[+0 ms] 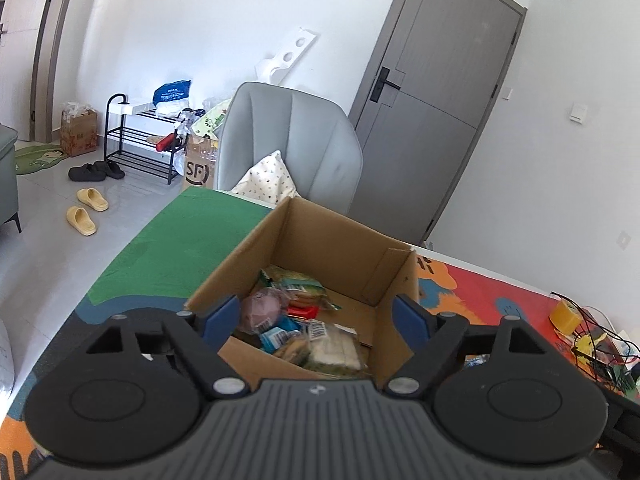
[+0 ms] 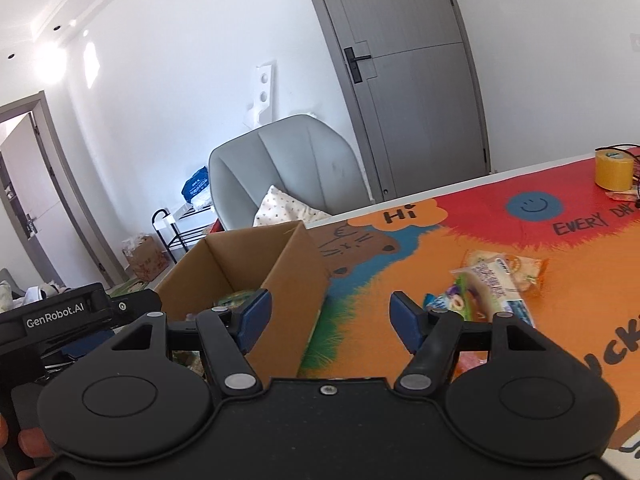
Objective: Organize snacks
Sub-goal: 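Open both grippers and move them back toward the remaining snacks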
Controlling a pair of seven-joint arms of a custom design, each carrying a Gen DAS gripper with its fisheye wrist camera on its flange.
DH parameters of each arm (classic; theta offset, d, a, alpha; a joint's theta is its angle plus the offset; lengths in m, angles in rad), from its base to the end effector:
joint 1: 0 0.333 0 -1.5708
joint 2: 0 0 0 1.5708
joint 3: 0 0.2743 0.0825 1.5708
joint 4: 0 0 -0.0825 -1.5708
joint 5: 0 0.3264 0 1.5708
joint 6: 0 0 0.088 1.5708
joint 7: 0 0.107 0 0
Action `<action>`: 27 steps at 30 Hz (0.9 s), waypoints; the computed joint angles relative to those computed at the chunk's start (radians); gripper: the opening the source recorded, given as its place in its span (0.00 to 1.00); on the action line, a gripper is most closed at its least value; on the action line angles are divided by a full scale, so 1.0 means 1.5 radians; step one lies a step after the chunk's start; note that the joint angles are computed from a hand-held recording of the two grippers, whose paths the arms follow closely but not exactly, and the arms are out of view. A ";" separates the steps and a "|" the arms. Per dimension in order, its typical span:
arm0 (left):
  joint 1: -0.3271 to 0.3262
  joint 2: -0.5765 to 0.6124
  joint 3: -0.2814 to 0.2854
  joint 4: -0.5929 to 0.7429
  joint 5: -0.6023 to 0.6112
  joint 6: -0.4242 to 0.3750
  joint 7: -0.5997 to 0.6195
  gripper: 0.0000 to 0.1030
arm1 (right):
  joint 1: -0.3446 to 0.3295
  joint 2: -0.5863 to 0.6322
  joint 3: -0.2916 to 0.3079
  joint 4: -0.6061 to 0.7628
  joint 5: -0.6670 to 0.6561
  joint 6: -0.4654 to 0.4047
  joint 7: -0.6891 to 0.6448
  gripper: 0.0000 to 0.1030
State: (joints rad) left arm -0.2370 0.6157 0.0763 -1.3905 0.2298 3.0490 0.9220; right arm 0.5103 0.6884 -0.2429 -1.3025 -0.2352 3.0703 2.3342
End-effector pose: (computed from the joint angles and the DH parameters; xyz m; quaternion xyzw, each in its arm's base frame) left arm 0.6776 -0.1436 0.4667 -0.6789 0.5372 -0.4281 0.2592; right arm 0.6543 0.2592 0.4655 -0.5635 0.6380 -0.2511 0.4608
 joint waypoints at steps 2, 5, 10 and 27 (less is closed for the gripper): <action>-0.002 0.005 -0.011 0.008 0.001 -0.002 0.009 0.81 | 0.012 -0.022 -0.026 -0.042 -0.005 0.018 0.018 0.64; -0.008 0.014 -0.025 0.024 0.001 -0.009 0.023 0.81 | 0.034 -0.051 -0.067 -0.102 -0.012 0.046 0.043 0.64; -0.021 0.036 -0.043 0.061 -0.002 -0.028 0.044 0.81 | 0.079 -0.084 -0.142 -0.180 -0.010 0.081 0.075 0.64; -0.067 0.188 -0.082 0.308 -0.020 -0.169 0.096 0.81 | 0.105 -0.120 -0.200 -0.299 0.121 0.148 -0.002 0.56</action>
